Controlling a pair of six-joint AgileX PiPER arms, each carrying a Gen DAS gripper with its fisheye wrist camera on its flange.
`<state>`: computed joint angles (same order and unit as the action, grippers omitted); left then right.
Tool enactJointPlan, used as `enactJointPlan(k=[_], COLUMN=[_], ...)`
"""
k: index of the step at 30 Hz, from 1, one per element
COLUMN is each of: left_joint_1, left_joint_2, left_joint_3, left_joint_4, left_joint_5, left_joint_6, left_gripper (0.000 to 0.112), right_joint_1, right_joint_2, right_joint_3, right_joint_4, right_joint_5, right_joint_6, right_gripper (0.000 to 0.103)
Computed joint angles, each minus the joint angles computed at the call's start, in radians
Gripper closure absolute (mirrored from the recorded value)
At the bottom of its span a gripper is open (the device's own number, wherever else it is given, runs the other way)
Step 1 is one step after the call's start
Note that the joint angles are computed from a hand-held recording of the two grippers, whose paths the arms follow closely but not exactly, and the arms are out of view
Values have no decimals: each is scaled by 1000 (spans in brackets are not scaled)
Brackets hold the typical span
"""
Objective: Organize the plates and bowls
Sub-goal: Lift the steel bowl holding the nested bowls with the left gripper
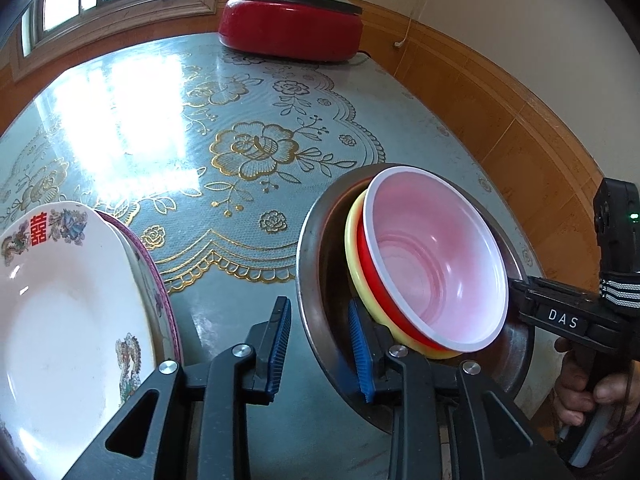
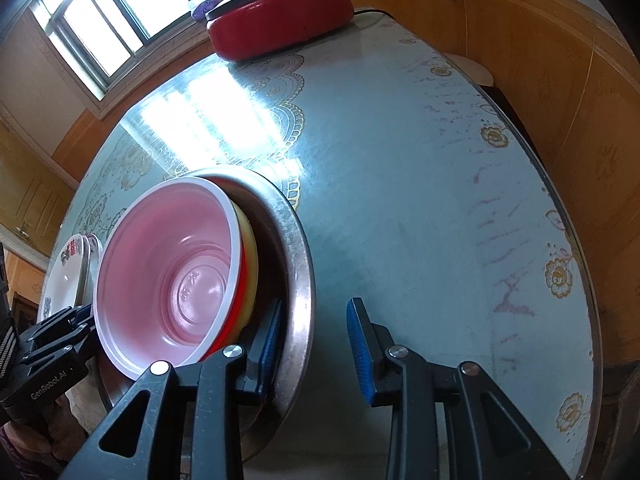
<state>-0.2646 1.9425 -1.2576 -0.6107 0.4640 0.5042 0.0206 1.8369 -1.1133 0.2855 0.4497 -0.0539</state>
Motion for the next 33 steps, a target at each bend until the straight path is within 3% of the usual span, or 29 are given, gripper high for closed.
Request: enactJointPlan(k=[3, 5, 9, 15, 23, 30, 33], left_joint_1=[-19, -22, -19, -33, -44, -72, -85], left_joint_2=[-1, -1, 3, 2, -5, 4, 13], left_joint_3=[-6, -7, -7, -4, 6, 1, -6], left_joint_4=[82, 94, 84, 87, 100, 79, 26], left_joint_5=[-18, -23, -28, -51, -65, -79, -88], left_joint_6=[-68, -80, -76, -67, -84, -80, -34], left_gripper=[82, 82, 82, 93, 93, 93, 93], right_joint_1=[-5, -6, 19, -31, -25, -19, -55], right_joint_2=[-1, -10, -12, 7, -12, -52, -65], right_joint_3=[4, 25, 26, 15, 47, 94, 114], right_joint_4=[22, 73, -1, 183, 175, 71, 135], right_joint_5=[-3, -26, -47, 3, -28, -80, -80], right_joint_6=[-22, -79, -26, -182, -194, -136, -206], right_gripper=[72, 79, 81, 80, 80, 88, 89])
